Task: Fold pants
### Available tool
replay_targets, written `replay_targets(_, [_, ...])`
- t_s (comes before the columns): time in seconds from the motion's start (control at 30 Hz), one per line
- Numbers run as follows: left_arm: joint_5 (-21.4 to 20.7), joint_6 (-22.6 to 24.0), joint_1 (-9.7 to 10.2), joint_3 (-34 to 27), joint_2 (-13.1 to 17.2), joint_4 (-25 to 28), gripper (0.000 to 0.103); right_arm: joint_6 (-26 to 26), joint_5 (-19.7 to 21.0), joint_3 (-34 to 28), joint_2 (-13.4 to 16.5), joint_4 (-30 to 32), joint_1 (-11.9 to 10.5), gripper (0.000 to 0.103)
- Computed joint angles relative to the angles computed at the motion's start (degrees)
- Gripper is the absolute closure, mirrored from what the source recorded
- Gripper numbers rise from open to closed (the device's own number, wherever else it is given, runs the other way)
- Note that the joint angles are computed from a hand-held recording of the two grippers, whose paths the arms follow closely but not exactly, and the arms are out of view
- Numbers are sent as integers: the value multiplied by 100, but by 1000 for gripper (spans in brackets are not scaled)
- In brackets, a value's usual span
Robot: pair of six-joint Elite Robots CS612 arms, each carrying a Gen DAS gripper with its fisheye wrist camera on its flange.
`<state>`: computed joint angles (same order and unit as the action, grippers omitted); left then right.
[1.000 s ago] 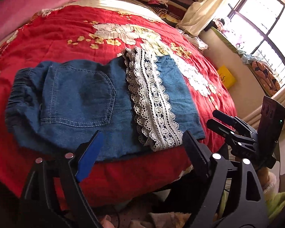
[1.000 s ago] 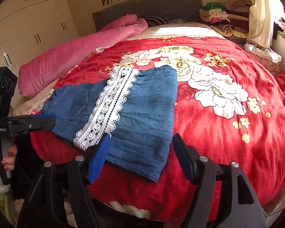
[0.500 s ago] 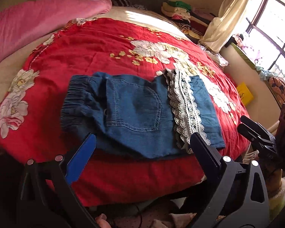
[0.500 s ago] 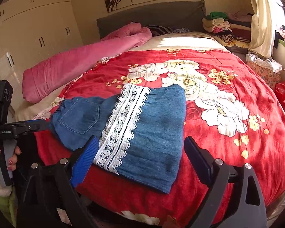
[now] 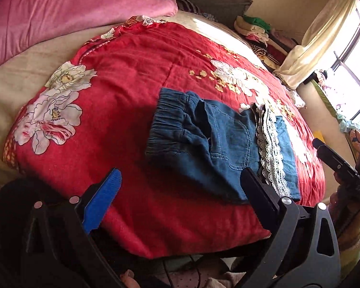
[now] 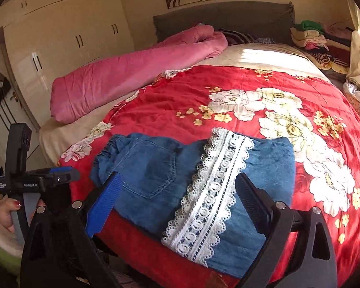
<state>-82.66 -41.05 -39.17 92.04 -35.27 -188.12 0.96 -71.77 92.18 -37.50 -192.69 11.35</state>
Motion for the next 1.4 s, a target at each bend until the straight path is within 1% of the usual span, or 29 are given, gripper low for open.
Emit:
replay_targets(0.13, [-179,-69,52,-56,84,21,10,-269,108,-397,109,363,105,8])
replay_targets(0.23, [-271,-94,77,-110,140,30,10,-448,317,-706,206,724,151,7])
replay_targets(0.4, [-431,-91,104,-225,232,93,10,-746,456,-1227,392,1376,219,7])
replay_targets(0.5, [-482,-87,101,-298,292,103,10,-936,551,-1551,512,1876,242,7])
replay_targets(0.63, [-379,-161,79,-386,360,100,10,-1157,612,-1955,679,2503,294,7])
replay_targets(0.83, [-405,-228,97,-560,475,94,10,-1570,1022,-2665,966,3746,362,7])
replay_targets(0.97, [-407,-250,107,-612,547,-58,10,-1814,1014,-3114,1159,4290,457,7])
replay_targets(1.03, [-408,-233,107,-624,575,-151,10,-2056,1073,-3366,1262,4684,494,7])
replay_targets(1.17, [-413,-166,108,-665,614,-150,10,-2326,828,-3880,1512,5247,602,8])
replay_targets(1.2, [-424,-169,111,-674,621,-159,10,-2395,789,-3995,1571,5375,623,10])
replay_targets(1.23, [-446,-176,117,-681,631,-184,10,-2505,788,-4129,1635,5584,639,19])
replay_targets(1.27, [-465,-189,124,-686,641,-213,10,-2595,755,-4260,1700,5780,656,24])
replay_targets(1.33, [-499,-239,139,-700,662,-252,10,-2772,752,-4529,1839,6244,682,45])
replay_targets(1.4, [-536,-280,159,-717,687,-317,11,-2805,756,-4565,1886,6275,688,52])
